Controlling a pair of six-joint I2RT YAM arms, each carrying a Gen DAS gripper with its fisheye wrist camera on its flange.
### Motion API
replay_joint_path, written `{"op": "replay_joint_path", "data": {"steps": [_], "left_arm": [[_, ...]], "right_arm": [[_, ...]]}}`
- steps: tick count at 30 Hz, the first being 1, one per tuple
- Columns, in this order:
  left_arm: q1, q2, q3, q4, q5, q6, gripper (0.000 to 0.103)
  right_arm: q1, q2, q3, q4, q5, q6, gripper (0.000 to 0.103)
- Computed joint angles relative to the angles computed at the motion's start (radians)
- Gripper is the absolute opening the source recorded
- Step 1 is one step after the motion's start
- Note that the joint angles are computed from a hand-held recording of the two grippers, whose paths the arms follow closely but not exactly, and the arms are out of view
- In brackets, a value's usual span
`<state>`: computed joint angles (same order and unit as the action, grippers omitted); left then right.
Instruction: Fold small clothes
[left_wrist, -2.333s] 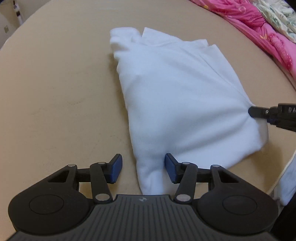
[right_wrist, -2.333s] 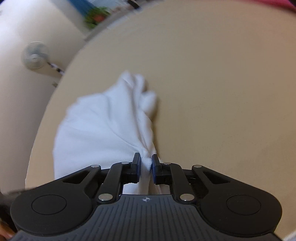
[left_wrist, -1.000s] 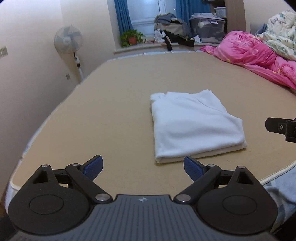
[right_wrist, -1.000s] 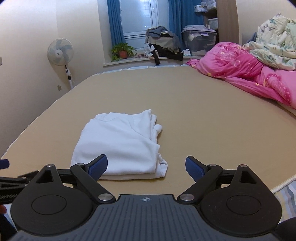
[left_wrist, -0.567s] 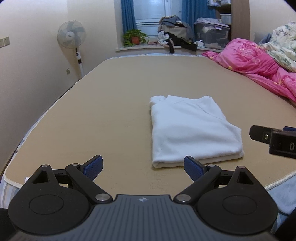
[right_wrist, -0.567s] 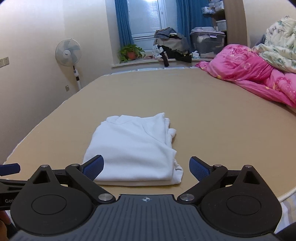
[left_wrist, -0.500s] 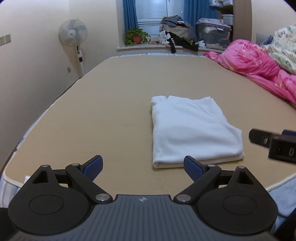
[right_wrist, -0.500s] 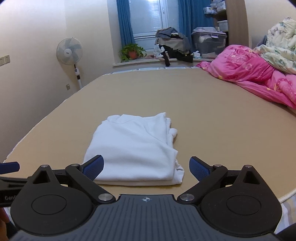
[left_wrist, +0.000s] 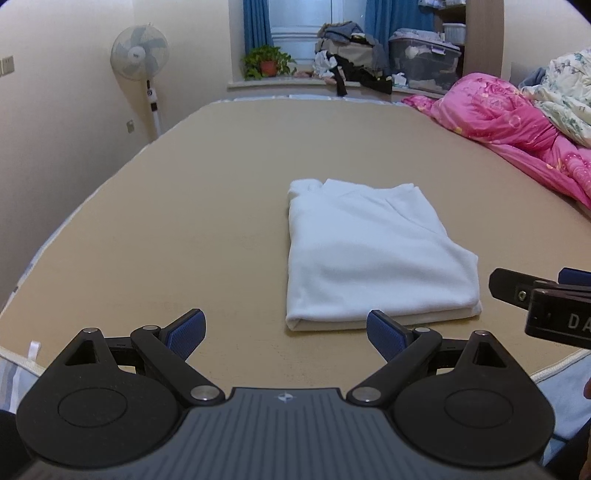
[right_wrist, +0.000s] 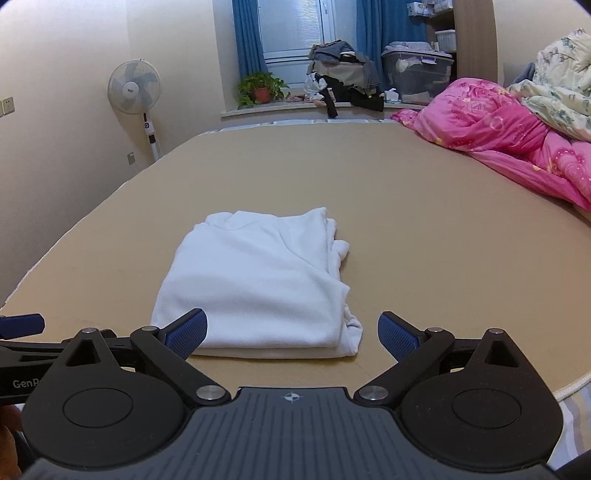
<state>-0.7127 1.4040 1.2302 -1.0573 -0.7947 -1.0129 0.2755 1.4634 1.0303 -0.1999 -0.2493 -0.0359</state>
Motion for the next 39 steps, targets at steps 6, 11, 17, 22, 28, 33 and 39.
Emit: {"op": "replay_joint_path", "data": {"steps": [6,11,17,22,28,33,39], "left_arm": [[0.020,0.014,0.004,-0.003,0.029,-0.004,0.096],[0.013,0.014,0.005,-0.004,0.037,-0.014,0.096],[0.007,0.024,0.005,-0.010,0.035,-0.023,0.096],[0.018,0.021,0.005,-0.016,0.062,-0.035,0.096],[0.017,0.022,0.007,-0.019,0.061,-0.041,0.096],[0.009,0.019,0.004,-0.014,0.060,-0.033,0.096],[0.015,0.009,-0.002,-0.006,0.069,-0.022,0.097]], "right_arm": [[-0.003,0.005,0.002,-0.005,0.007,-0.019,0.099],[-0.008,0.005,-0.001,-0.007,-0.006,-0.025,0.099],[-0.011,-0.001,-0.015,0.005,-0.018,-0.042,0.099],[-0.022,0.002,-0.007,-0.006,-0.037,-0.042,0.099],[-0.023,0.011,-0.004,-0.011,-0.040,-0.057,0.099],[-0.026,0.008,-0.003,-0.015,-0.045,-0.051,0.099],[-0.028,0.007,-0.002,-0.022,-0.049,-0.056,0.099]]}}
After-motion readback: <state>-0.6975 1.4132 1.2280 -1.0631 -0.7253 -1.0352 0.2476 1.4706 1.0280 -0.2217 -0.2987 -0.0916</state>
